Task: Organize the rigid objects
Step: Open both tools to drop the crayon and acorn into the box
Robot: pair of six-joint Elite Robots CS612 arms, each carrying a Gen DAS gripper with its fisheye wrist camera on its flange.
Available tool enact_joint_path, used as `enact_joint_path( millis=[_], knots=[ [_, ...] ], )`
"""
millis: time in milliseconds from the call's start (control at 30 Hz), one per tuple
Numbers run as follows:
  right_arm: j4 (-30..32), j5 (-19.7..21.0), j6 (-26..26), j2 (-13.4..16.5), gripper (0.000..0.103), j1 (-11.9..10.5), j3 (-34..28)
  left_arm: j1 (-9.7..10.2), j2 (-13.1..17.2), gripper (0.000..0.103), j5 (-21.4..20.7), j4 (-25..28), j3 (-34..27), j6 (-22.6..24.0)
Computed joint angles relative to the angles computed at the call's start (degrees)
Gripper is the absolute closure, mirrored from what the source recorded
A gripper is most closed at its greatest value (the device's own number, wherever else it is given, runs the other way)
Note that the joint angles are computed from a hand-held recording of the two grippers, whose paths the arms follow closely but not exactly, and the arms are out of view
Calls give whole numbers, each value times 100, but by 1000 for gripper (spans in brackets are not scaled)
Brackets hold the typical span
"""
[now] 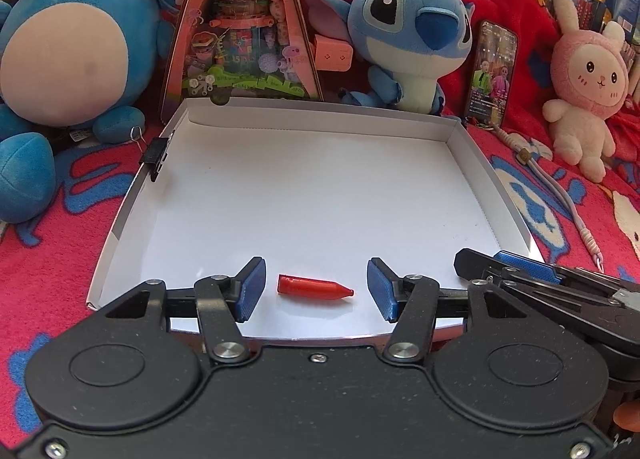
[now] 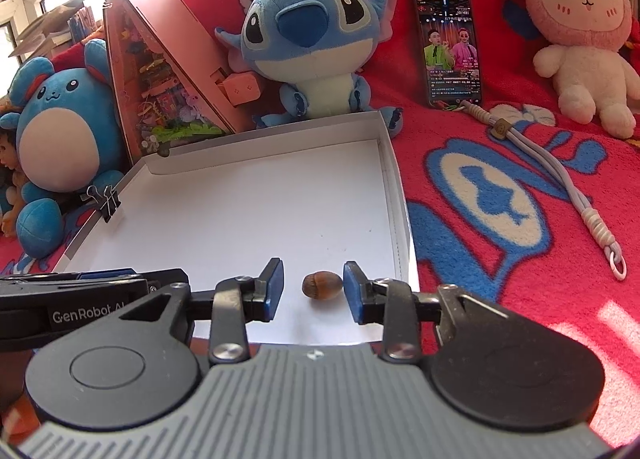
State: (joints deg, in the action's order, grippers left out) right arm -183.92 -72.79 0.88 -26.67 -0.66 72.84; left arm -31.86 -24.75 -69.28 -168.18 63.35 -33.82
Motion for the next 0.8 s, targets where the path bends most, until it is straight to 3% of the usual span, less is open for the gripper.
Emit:
enact_joint_path(
  millis=[100, 267, 500, 800],
  knots=[
    [-151, 58, -83, -61, 43, -21, 124, -6, -86, 33, -17, -271, 181, 18],
    [-439, 152, -184, -169, 35, -66, 363, -49, -274, 25, 7, -686, 565, 155],
    [-898, 428, -391, -350, 21, -148, 791, -137, -517, 21, 26, -1185, 1133, 196],
    [-1398, 577, -750, -544, 15, -186, 1298, -270, -768, 18, 73, -1785, 1770, 293]
  ],
)
